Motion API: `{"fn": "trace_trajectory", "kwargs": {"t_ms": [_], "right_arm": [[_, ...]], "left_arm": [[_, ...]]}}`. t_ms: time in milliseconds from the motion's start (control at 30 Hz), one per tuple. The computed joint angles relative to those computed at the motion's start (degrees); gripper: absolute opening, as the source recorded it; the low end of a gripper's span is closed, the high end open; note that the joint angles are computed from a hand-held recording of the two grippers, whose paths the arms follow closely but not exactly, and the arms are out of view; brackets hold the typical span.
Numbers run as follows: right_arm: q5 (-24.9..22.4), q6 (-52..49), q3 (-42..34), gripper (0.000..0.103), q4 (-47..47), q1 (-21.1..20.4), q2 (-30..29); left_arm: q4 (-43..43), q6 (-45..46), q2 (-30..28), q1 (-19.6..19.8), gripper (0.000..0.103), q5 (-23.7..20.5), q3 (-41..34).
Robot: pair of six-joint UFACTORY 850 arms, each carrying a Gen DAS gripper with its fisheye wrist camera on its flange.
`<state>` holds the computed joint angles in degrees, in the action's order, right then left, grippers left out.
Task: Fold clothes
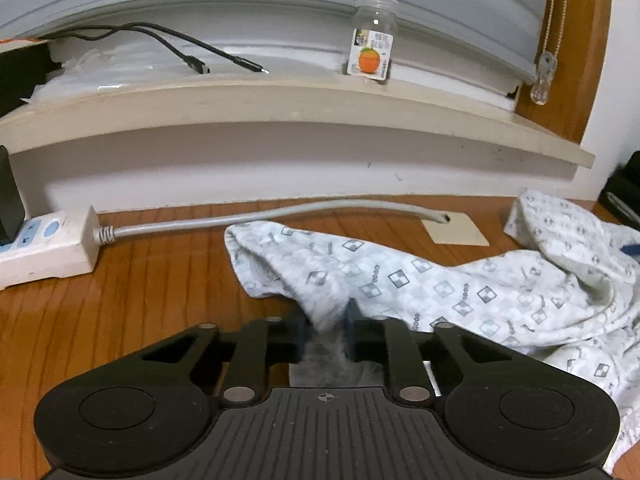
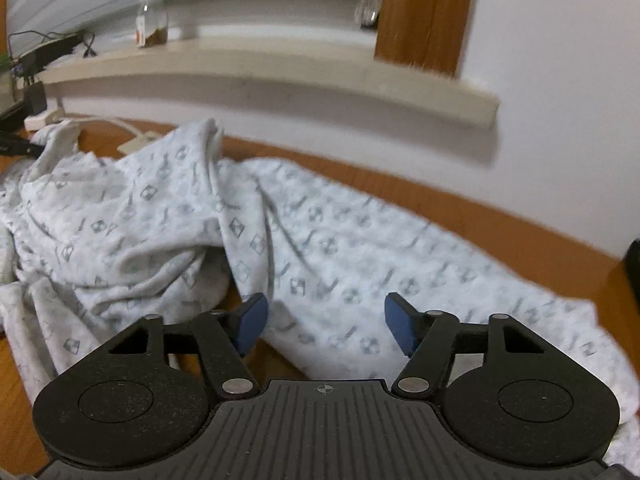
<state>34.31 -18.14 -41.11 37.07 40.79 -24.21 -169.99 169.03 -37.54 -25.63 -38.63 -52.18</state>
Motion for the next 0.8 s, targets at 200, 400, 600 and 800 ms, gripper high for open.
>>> {"fn": "trace_trajectory", "kwargs": {"t_ms": [200,400,600,800], "right_arm": [[-2.3,5.0,1.3,0.004,-3.1,-2.0,1.8],[7.7,-11.3,3.5,0.003,17.3,0.5,7.2],[23.7,-23.7,2.1,0.003,32.7,1.8,10.0],[18.5,-31.7,-0.8,0.014,40.8,-0.8,4.6]], "left_arm": [[-4.1,3.7,3.6,0.4,0.006,-3.1,3.5],[-7.5,7.1,9.7,3.6,0.005,-3.9,6.9],[-6.1,6.1,11.0,5.5,0.006,0.4,4.9],[-7.6,8.7,8.6,3.0,0.028,0.7,4.8]]}}
